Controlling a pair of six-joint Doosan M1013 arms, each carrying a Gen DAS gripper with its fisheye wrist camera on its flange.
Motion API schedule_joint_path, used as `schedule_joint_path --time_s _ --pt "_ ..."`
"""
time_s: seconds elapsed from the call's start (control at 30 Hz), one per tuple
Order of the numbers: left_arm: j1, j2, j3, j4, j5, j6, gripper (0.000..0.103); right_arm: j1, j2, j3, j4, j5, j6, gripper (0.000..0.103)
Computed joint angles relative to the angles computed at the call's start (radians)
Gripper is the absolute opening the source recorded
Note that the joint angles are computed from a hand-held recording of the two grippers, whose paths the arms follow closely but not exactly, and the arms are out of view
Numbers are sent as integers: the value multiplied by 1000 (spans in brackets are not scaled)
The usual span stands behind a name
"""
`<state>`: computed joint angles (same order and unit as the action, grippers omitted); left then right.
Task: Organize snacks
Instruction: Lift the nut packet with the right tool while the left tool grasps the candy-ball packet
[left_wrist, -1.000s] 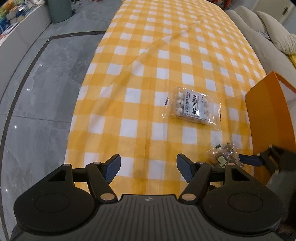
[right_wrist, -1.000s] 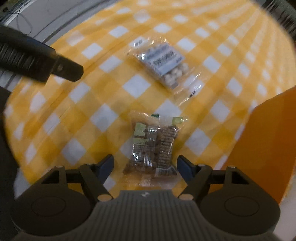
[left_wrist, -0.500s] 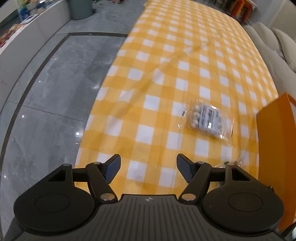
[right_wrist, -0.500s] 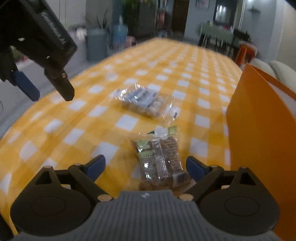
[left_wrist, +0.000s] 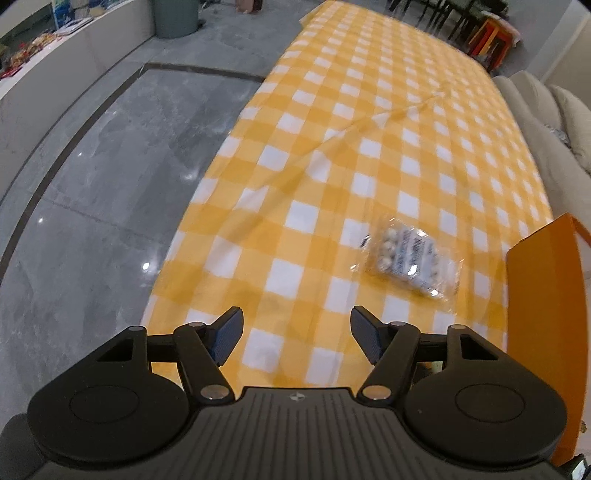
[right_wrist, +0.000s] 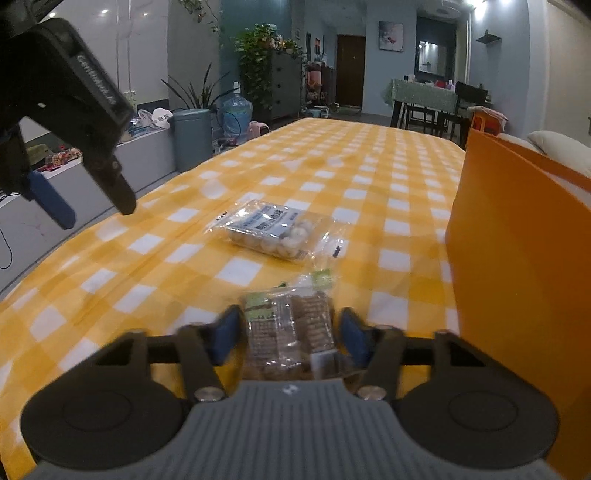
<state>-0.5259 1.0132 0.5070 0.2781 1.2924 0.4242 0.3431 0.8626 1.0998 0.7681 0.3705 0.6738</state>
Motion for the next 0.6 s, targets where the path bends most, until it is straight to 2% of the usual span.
schedule_joint_path --time_s 0.07,0.17,0.3,0.37,0.43,0.53,0.57,0.6 --pt "-3 -21 42 19 -81 6 78 -1 1 -1 11 3 -12 48" --pt "-7 -32 63 49 -164 29 78 1 6 -5 3 -2 -14 47" --pt "-12 -29 58 95 -273 152 80 4 2 3 -1 -15 -20 47" --pt "-2 -47 92 32 -398 315 84 5 0 7 -6 -22 -21 47" --pt "9 -49 96 -59 -471 507 87 6 -1 9 -7 -25 -22 47" --pt "15 -20 36 -161 -460 828 88 3 0 6 1 -15 -20 47" --pt "16 -4 8 -188 -439 929 88 2 1 5 5 -12 -21 47" --pt "17 22 -42 -216 -387 1050 88 2 1 5 8 -10 -22 47"
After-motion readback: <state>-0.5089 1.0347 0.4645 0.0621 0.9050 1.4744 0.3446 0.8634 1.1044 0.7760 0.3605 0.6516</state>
